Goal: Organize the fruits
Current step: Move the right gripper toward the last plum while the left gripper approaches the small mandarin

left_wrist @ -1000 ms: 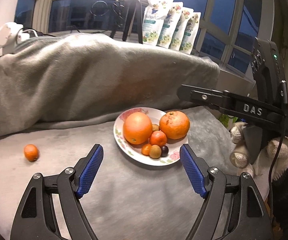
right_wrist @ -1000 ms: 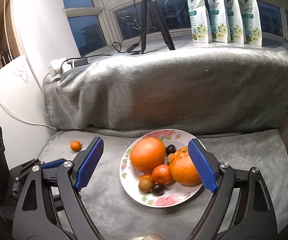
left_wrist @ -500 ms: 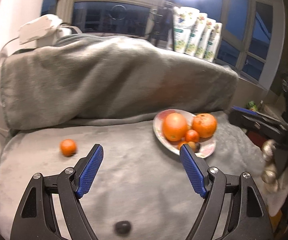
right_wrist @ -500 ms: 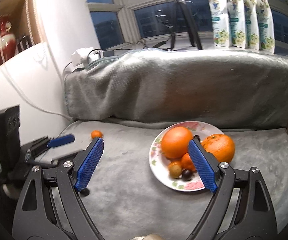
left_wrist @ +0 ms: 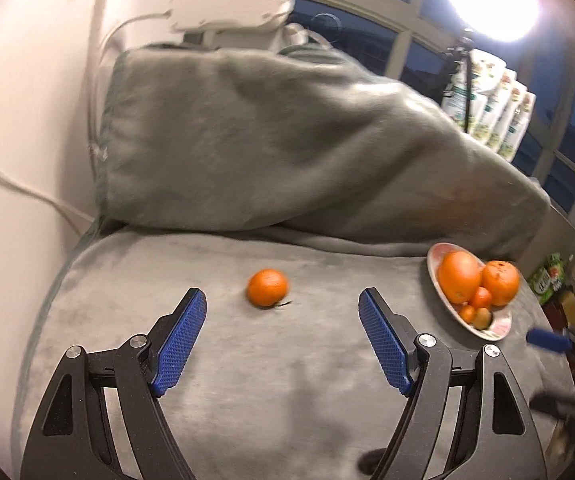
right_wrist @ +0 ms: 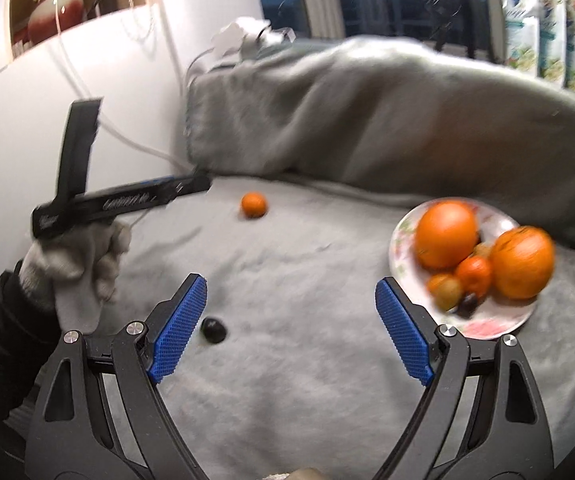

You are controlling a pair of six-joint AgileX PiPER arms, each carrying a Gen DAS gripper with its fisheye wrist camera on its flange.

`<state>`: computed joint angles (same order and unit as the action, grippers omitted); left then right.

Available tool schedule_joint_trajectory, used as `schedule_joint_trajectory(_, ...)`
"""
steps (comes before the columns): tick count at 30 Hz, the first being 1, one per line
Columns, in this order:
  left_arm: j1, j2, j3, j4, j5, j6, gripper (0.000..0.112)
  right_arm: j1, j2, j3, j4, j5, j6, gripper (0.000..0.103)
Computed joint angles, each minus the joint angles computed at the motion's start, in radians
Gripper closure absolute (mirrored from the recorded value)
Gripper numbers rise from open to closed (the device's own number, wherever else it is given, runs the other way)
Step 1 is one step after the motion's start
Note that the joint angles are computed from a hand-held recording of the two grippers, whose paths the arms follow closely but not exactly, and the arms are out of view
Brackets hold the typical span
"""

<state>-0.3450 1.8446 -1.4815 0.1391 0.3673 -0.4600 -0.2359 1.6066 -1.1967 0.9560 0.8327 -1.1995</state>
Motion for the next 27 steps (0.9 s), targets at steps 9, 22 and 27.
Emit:
schedule_joint_trajectory(9, 0.010, 0.100, -0.078, -0.075, 0.048, 0.084, 0.034, 0.102, 0.017, 0.094, -0.011, -0.056, -0.040, 0.014)
schedule_joint_trajectory(22, 0.019, 0.266, -0.301, -0.115, 0.158, 0.152, 0.049, 0.178, 0.073, 0.104, -0.017, -0.098, -0.035, 0.034)
schedule_joint_trajectory(27, 0.027, 0.292, -0.326, -0.147, 0.167, 0.168, 0.051, 0.210, 0.087, 0.098, -0.058, -0.105, -0.015, 0.042)
